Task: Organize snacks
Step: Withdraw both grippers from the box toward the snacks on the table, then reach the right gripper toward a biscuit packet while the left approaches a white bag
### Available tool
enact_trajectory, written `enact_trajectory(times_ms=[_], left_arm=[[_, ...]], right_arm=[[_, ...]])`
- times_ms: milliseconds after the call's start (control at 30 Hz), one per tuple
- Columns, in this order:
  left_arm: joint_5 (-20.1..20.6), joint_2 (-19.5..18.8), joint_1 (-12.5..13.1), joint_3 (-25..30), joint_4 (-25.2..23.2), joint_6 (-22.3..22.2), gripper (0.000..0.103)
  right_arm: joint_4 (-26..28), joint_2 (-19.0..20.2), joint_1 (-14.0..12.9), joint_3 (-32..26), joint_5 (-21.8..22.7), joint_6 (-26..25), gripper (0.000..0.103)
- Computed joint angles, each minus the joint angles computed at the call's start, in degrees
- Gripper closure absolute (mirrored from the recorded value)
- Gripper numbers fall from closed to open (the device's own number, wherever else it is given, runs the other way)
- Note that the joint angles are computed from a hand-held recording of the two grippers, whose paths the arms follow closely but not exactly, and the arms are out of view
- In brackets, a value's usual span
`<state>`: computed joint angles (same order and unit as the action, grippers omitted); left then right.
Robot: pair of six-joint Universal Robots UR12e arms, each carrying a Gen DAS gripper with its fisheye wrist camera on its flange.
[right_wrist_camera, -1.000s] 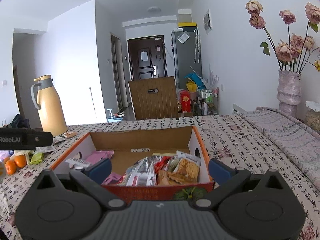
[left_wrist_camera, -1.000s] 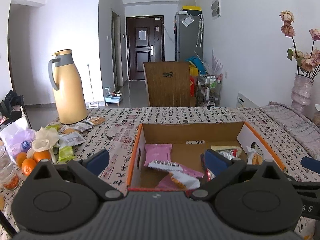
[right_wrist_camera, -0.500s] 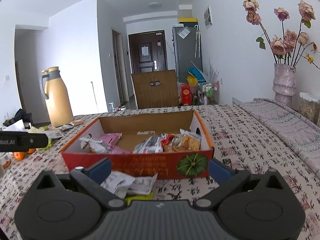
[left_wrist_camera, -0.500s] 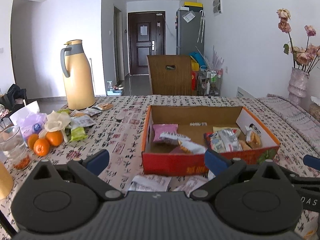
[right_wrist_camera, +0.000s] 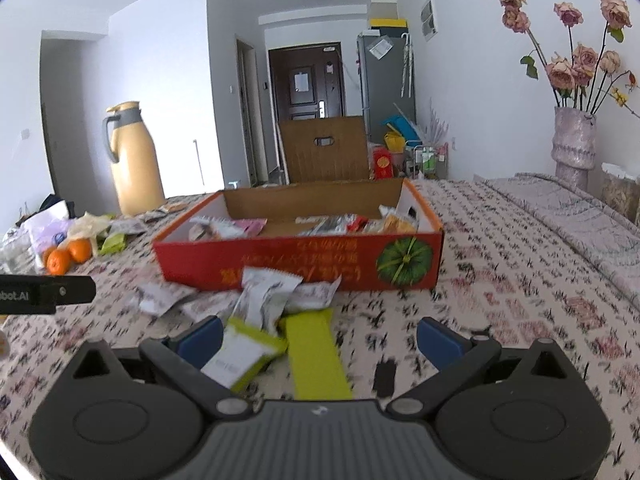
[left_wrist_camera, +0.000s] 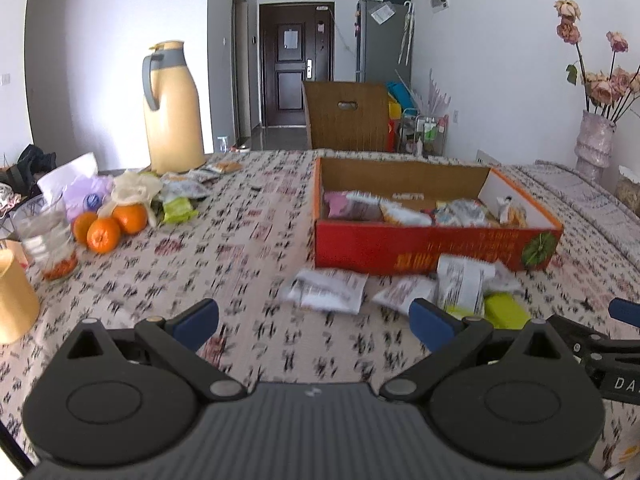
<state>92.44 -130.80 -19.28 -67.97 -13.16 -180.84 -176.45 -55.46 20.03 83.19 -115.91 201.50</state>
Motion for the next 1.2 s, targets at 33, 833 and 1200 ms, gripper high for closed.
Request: enact_trajectory(times_ms=[33,833,1200], left_arm=[[-0.1,0.4,0.1,-0.9,0.1,0.2,0.000],[-5.0,6.4,3.5,-15.0,5.6,3.9,0.000],[-8.5,6.1,5.1,-14.9,5.4,5.7,0.000]], right_arm=[[0.2,-0.1,0.2,0.2,0.1,0.1,0.000],[5.7,0.0,6.4,0.7,1.1,2.0,0.000],[11.1,2.4,6.7,-3.5,1.9,4.9,0.000]])
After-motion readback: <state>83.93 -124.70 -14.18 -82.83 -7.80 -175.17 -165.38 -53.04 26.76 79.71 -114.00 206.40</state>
